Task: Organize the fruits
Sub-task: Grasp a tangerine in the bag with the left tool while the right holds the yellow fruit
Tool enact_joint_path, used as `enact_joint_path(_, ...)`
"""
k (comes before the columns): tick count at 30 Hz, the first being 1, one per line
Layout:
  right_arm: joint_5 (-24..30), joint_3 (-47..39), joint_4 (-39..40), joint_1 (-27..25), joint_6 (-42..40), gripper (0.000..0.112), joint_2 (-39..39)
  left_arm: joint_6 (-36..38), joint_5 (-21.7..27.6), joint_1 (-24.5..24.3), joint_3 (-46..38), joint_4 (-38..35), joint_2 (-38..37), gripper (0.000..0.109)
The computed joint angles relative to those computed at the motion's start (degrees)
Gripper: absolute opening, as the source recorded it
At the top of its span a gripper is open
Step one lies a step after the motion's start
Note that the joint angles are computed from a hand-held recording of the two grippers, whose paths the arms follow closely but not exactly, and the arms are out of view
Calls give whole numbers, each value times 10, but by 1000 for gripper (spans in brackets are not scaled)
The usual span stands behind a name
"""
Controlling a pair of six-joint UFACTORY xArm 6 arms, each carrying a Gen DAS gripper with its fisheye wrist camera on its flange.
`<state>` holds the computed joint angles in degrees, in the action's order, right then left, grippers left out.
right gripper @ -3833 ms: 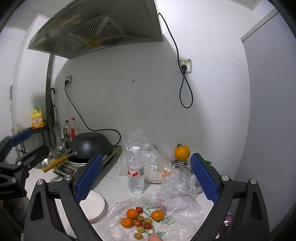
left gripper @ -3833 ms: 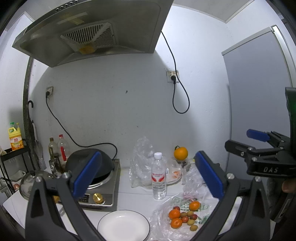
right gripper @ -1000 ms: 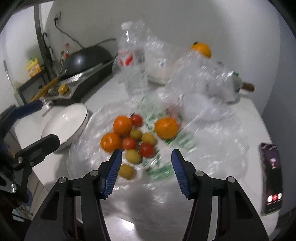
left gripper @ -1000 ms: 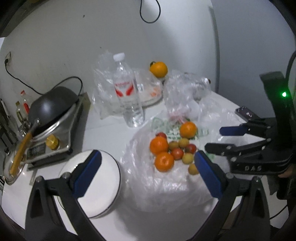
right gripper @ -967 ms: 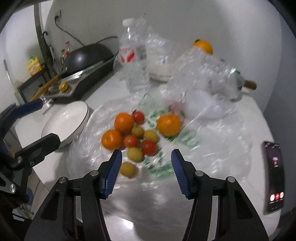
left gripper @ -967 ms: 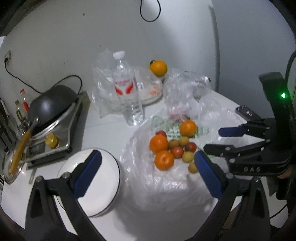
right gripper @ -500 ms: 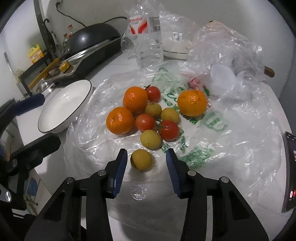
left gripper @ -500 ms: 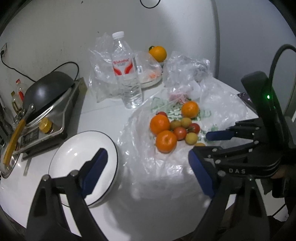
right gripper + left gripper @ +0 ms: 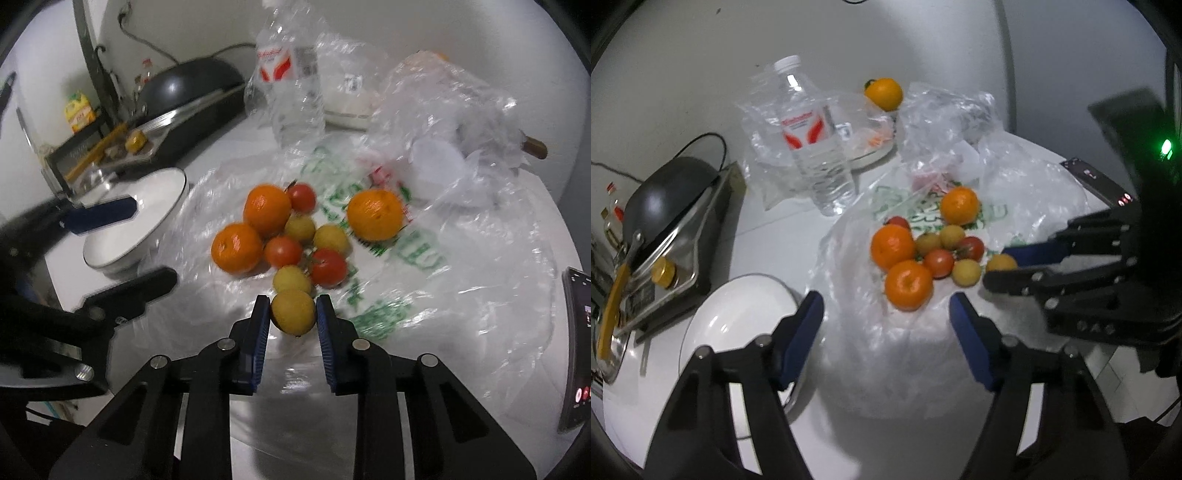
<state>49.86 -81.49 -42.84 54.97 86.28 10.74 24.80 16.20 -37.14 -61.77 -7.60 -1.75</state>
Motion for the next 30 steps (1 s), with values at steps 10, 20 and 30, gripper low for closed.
enact_joint_path(10, 6, 52, -63, -6, 54, 27, -61, -44, 25, -15, -67, 60, 72, 58)
enact_joint_path(20, 11, 91, -88, -8, 73, 28, -99, -70, 53, -14, -115, 99, 119, 55)
enact_joint_path(30, 37, 90, -87, 1, 72, 28, -102, -42, 66, -14, -118, 64, 119, 41)
